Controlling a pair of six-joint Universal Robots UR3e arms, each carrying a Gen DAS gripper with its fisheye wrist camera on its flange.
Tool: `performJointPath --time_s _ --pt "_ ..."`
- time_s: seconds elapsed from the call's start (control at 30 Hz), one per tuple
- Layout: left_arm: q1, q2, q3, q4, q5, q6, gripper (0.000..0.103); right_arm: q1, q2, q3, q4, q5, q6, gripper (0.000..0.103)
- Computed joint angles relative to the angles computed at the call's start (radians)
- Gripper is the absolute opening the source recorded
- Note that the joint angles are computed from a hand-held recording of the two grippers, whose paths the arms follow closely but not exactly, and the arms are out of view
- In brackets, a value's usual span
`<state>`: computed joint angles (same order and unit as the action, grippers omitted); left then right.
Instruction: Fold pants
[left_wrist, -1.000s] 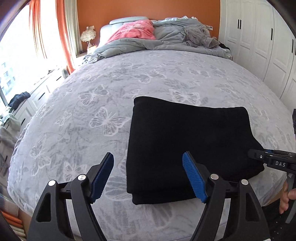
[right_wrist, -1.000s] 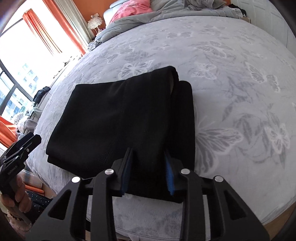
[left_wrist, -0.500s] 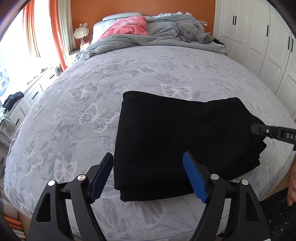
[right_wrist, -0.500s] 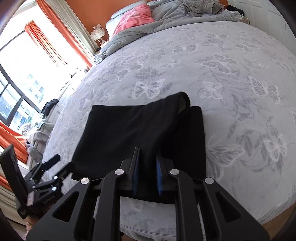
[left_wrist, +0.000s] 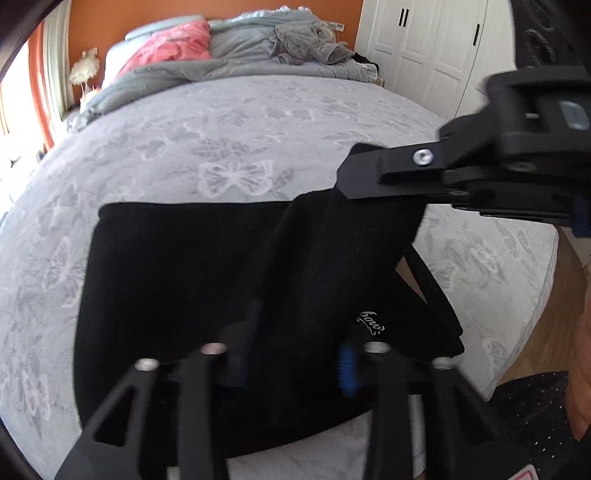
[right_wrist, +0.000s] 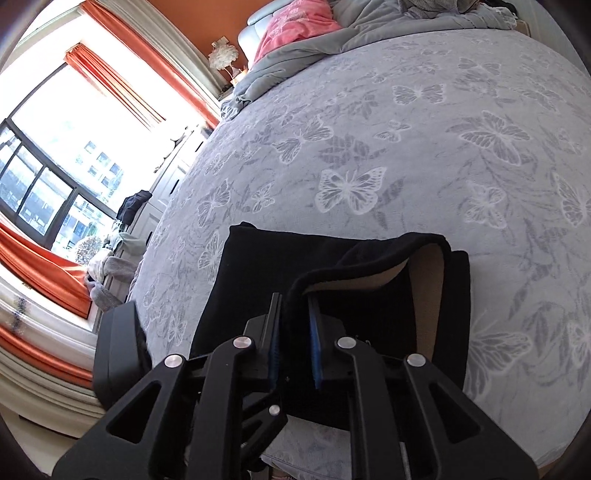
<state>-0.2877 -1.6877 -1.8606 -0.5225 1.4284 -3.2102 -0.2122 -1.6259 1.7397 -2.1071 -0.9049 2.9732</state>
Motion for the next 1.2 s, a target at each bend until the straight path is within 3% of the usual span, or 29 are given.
performJointPath --time_s 0.03,0.1,0.2,0.37,0.4,0.43,0.5,0.6,0.67,0.7,0.77,0.8,0.83,0.87,0.9,0.97,1.0,1.07,1.13,1.2 --pt "0.039 -0.004 -0.002 0.008 -0.053 -0.027 0.005 -0.018 -0.042 0.032 0.001 -0.013 -0.031 0.041" --pt "0.120 0.040 -0.048 0.075 -0.133 -0.066 0.004 -0.051 -0.126 0.115 0.003 -0.041 -0.108 0.060" --pt "0.281 0.192 -0.113 0.090 -0.279 -0.088 0.004 -0.038 -0.141 0.197 0.001 -0.145 -0.175 0.062" --pt "0.538 0.375 -0.183 0.007 -0.475 -0.086 0.004 0.015 0.012 0.242 -0.161 -0.150 -0.127 0.061" --pt "0.573 0.388 -0.187 -0.016 -0.508 -0.082 0.004 0.030 0.057 0.231 -0.194 -0.155 -0.098 0.059" --pt "0.598 0.398 -0.187 -0.036 -0.527 -0.079 0.004 0.049 0.106 0.207 -0.214 -0.164 -0.073 0.037" --pt "0.610 0.401 -0.181 -0.063 -0.532 -0.069 0.004 0.075 0.141 0.153 -0.186 -0.159 -0.059 0.008" --pt "0.583 0.409 -0.179 -0.075 -0.524 -0.055 0.004 0.071 0.000 0.101 -0.138 -0.110 -0.069 0.007" --pt "0.585 0.436 -0.196 -0.061 -0.571 -0.049 0.004 0.021 -0.100 0.062 -0.056 -0.035 -0.114 0.007" --pt "0.591 0.453 -0.205 -0.057 -0.619 -0.041 0.004 0.009 -0.113 0.053 -0.051 -0.045 -0.129 0.008" --pt "0.577 0.461 -0.227 -0.042 -0.702 -0.018 0.005 0.040 -0.032 0.033 -0.062 -0.195 -0.146 0.022" --pt "0.543 0.437 -0.219 -0.051 -0.723 0.006 0.009 0.081 0.037 0.034 -0.101 -0.350 -0.105 0.047" --pt "0.487 0.396 -0.189 -0.096 -0.713 0.047 0.017 0.087 0.066 0.074 -0.153 -0.458 -0.072 0.049" --pt "0.414 0.336 -0.136 -0.175 -0.671 0.098 0.053 0.064 0.060 0.123 -0.167 -0.483 -0.073 0.049" --pt "0.336 0.280 -0.096 -0.216 -0.586 0.093 0.069 0.016 0.012 0.187 -0.177 -0.424 -0.073 0.049" --pt "0.259 0.245 -0.094 -0.222 -0.490 0.067 0.065 -0.120 -0.128 0.299 -0.131 -0.252 -0.121 0.049" --pt "0.263 0.259 -0.107 -0.235 -0.498 0.084 0.066 -0.176 -0.190 0.332 -0.087 -0.177 -0.154 0.049" --pt "0.339 0.355 -0.165 -0.266 -0.561 0.125 0.071 -0.241 -0.262 0.354 -0.017 -0.074 -0.194 0.060" --pt "0.459 0.472 -0.235 -0.282 -0.619 0.136 0.083 -0.251 -0.252 0.341 0.011 -0.012 -0.210 0.086" --pt "0.577 0.555 -0.271 -0.326 -0.636 0.125 0.085 -0.220 -0.173 0.311 -0.048 0.000 -0.174 0.088"
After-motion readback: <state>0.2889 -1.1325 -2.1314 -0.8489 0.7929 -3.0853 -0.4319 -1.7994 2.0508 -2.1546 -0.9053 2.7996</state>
